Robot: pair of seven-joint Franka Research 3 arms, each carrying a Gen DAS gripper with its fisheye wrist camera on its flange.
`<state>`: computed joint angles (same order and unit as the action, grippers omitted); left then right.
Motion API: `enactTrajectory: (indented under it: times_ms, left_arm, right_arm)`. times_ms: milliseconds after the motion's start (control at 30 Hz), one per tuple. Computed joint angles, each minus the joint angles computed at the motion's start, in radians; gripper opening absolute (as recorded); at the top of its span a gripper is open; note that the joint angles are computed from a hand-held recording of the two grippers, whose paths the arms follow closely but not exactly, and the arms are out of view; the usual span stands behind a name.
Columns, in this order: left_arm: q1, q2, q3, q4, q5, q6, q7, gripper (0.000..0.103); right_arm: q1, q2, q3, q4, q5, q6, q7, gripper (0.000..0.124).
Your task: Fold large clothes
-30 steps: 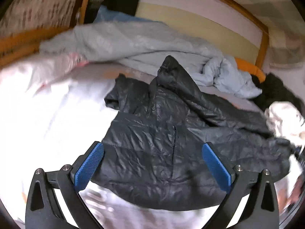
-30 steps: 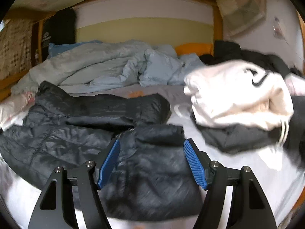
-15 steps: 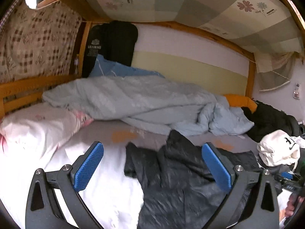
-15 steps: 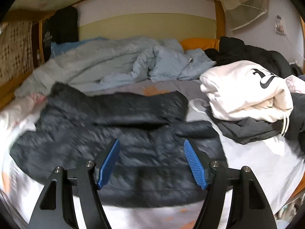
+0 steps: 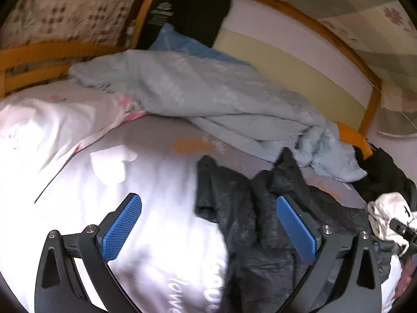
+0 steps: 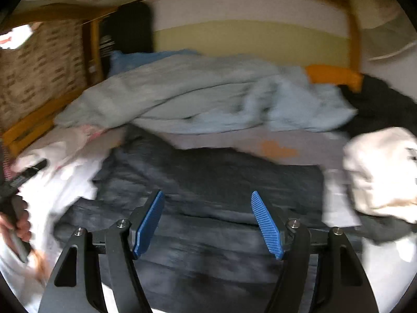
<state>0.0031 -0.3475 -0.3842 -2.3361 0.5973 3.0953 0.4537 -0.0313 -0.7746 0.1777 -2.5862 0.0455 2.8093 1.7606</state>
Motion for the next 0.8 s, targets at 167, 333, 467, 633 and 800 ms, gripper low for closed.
enactTrajectory:
  times_ms: [167, 333, 467, 633, 800]
  left_arm:
    - [-0.003, 0.03, 0.014, 0.049, -0.004, -0.177, 0.002, 0.088]
    - [-0.176, 0.084, 0.181, 0.088, -0.261, -0.32, 0.232, 0.061]
    - [-0.138, 0.076, 0.162, 0.092, -0.23, -0.377, 0.155, 0.055]
    - [-0.075, -0.001, 0.117, 0.079, -0.102, -0.436, 0.098, 0.053]
    - [-0.038, -0.049, 0.084, 0.071, 0.029, -0.472, -0.032, 0.053]
  right_arm:
    - [0.197, 0.233, -0.048, 0.134, 0.117, 0.041, -0.074, 0.072]
    - [0.338, 0.471, -0.088, 0.377, 0.201, -0.108, -0.202, 0.065]
    - [0.347, 0.649, -0.055, 0.616, 0.138, -0.251, -0.187, 0.063]
    - [0.392, 0.836, -0.027, 0.852, -0.087, -0.361, -0.068, 0.061]
    - [0.468, 0.959, -0.055, 0.948, -0.082, -0.366, -0.037, 0.055]
